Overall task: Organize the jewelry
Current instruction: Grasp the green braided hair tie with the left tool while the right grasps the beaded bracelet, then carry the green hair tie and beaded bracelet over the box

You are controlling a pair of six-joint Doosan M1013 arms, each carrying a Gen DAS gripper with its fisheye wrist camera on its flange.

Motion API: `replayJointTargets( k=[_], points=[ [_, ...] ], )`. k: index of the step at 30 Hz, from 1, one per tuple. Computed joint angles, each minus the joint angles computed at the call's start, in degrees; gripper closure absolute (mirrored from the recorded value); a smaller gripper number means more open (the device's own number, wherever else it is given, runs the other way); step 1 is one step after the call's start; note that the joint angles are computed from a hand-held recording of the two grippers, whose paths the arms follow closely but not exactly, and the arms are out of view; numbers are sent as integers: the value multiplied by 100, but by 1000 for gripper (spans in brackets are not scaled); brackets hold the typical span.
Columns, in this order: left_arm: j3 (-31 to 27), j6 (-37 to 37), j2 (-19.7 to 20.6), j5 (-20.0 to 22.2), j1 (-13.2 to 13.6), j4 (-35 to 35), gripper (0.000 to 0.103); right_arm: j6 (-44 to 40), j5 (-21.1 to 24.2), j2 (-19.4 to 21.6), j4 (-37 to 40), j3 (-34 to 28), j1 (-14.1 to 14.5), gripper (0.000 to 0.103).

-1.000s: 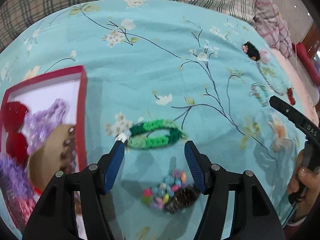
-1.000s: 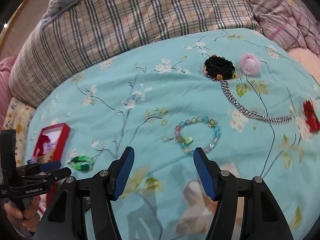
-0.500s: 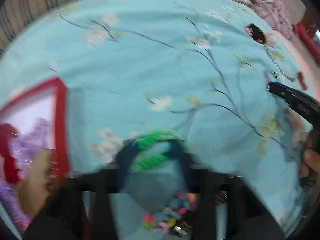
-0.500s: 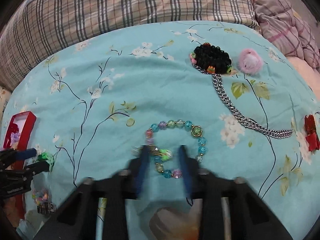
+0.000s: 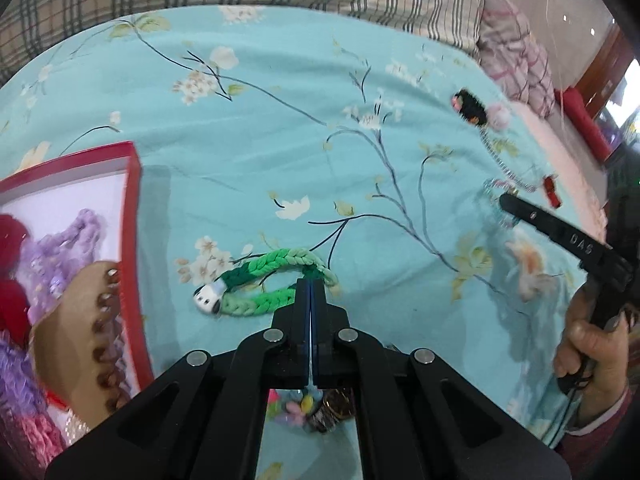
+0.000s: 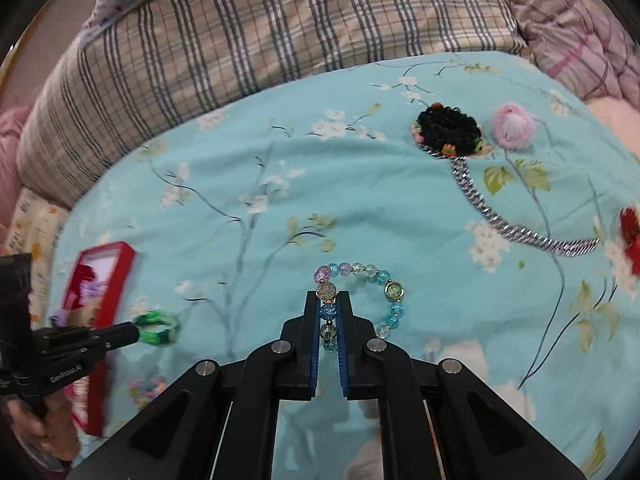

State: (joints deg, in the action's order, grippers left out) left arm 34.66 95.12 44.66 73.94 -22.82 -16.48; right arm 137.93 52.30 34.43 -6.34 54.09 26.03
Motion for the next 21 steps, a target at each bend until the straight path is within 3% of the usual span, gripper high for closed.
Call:
replayJointTargets(
  k=[6,10,12,14,16,18,21],
  points=[
    [199,-143,-155,-261,63,-129,103,29,-77,-62,-87,-27,89,96],
    [6,-114,-23,-66,-10,119,103,-55,-111,-85,19,-26,120,96],
    [-251,-140,145,212,-78,362,85,-126,-142,-92,56,-22,150,96],
    [-351,-181,220,282,-148,672,48,-194,-193,-97,163,-3,162,96],
    [-434,-175,297,281,-242,1022,39,-241,-296,-108,308,42,159,96],
    [-740,-200,492,565,-323,1328,31,-257,-395,-114,454,86,145,96],
    [-938,-100,661,671,-455,1800,29,-255,-434,-100,521,94,137,96]
  ],
)
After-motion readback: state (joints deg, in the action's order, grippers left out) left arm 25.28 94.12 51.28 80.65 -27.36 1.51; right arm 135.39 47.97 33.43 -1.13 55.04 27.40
